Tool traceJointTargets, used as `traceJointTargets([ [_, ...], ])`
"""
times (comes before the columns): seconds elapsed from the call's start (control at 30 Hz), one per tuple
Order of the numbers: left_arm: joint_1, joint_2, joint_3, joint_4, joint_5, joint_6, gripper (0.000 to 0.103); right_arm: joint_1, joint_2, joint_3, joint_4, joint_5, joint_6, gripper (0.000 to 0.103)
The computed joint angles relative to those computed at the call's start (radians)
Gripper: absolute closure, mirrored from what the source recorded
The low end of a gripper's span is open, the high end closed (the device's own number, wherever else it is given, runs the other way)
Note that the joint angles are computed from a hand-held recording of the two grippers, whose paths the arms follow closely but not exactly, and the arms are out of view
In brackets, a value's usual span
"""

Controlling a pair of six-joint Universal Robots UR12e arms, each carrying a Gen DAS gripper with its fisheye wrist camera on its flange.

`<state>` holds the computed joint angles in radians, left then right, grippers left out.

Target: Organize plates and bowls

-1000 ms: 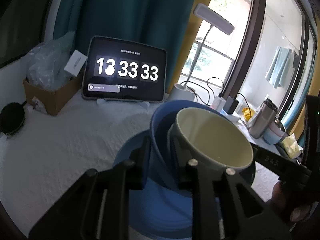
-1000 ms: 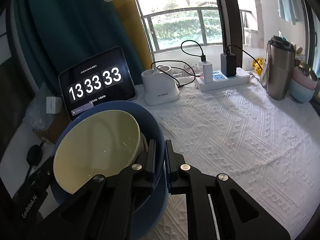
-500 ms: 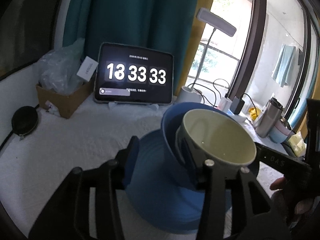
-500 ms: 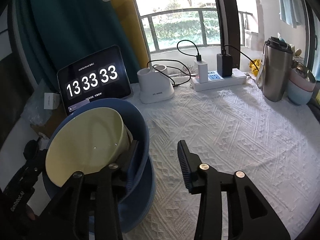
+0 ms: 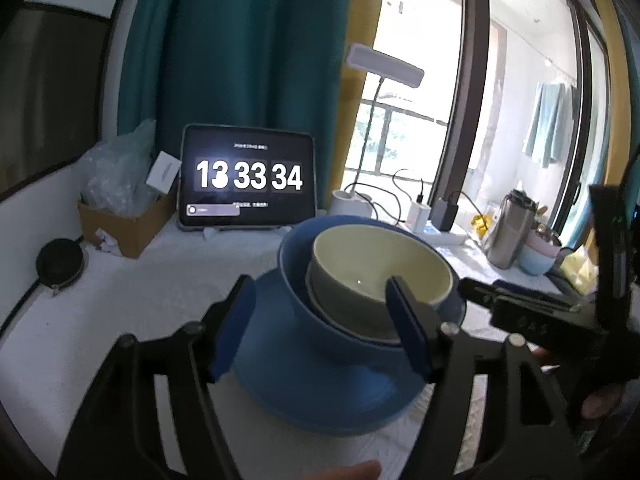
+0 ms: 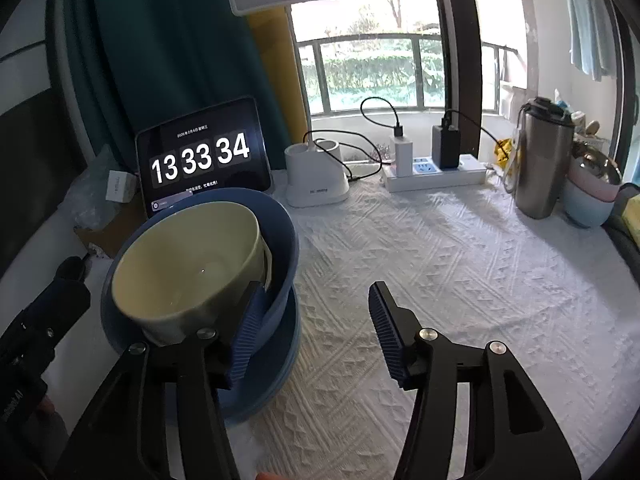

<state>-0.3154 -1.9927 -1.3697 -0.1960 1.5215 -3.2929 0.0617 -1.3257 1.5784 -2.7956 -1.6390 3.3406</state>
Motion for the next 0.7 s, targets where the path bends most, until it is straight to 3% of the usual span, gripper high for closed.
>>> traceJointTargets([
  [0.37,-0.017,0.021,-0.039,0.041,-0.013,-0.026,0.017,-0.013,-0.068,0.092,-0.063,-0.043,-0.016,0.045],
  [0.57,-0.042,0.030,-0.066,0.106,0.011,0.023,0.016,-0.024,-0.114,0.156,-0.135,-0.076,-0.021,0.045],
  [0.7,-0.050,0.035,-0.077,0.123,0.005,-0.001,0.016,-0.029,-0.143,0.199,-0.192,-0.104,-0.047,0.045],
])
